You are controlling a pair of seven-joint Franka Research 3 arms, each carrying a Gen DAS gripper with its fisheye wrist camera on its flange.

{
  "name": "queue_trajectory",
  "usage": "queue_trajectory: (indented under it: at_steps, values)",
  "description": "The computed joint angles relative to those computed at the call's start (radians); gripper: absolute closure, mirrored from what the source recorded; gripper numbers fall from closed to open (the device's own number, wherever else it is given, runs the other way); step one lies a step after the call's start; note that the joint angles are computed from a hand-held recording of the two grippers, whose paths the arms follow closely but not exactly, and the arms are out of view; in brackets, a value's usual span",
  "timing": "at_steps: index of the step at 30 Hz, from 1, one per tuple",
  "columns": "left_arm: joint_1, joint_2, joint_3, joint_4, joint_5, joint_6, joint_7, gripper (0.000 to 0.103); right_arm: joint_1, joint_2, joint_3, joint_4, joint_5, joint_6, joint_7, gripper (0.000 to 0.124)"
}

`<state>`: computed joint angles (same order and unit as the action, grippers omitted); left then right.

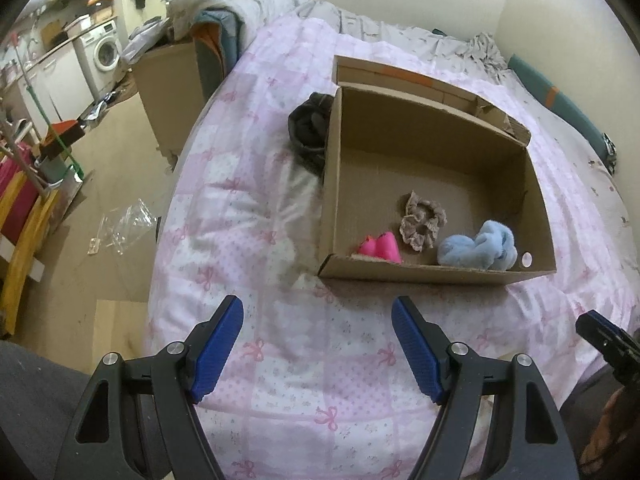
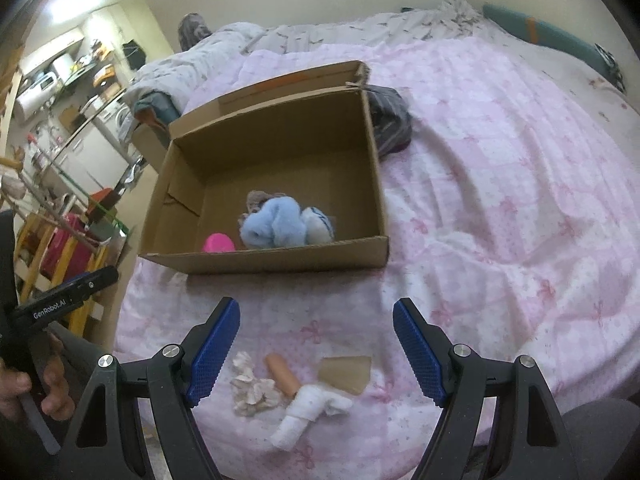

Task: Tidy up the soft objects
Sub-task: 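Lift both grippers away from the box, then grasp the white sock with the right gripper while the left lowers to the white scrunchie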

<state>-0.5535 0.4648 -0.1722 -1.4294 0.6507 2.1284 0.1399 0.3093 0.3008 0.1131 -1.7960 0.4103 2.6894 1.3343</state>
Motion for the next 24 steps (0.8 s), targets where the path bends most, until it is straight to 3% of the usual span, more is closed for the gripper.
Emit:
queue_trajectory:
  at_steps: [5,11,17,19,24]
  values:
    - [-0.011,0.012,0.002,0.011,0.008,-0.035,0.012,0.029,-0.002,0.012,-0.002,0.015,0.009,-0.015,0.017,0.04]
    - [-0.005,0.004,-0.003,-0.005,-0.005,-0.023,0.004,0.029,0.021,0.051,-0.018,0.053,-0.053,-0.035,0.065,0.04]
    - [-0.002,0.042,-0.009,0.038,-0.038,-0.026,0.056,0.029,0.03,0.079,-0.026,0.088,-0.105,-0.101,0.093,0.04]
    - [-0.005,0.048,-0.007,0.045,-0.044,-0.029,0.068,0.029,0.027,0.097,-0.025,0.12,-0.115,-0.177,0.101,0.04]
    - [-0.004,0.041,-0.002,0.031,-0.055,-0.008,0.058,0.029,0.052,0.18,-0.044,0.249,-0.206,-0.467,0.152,0.04]
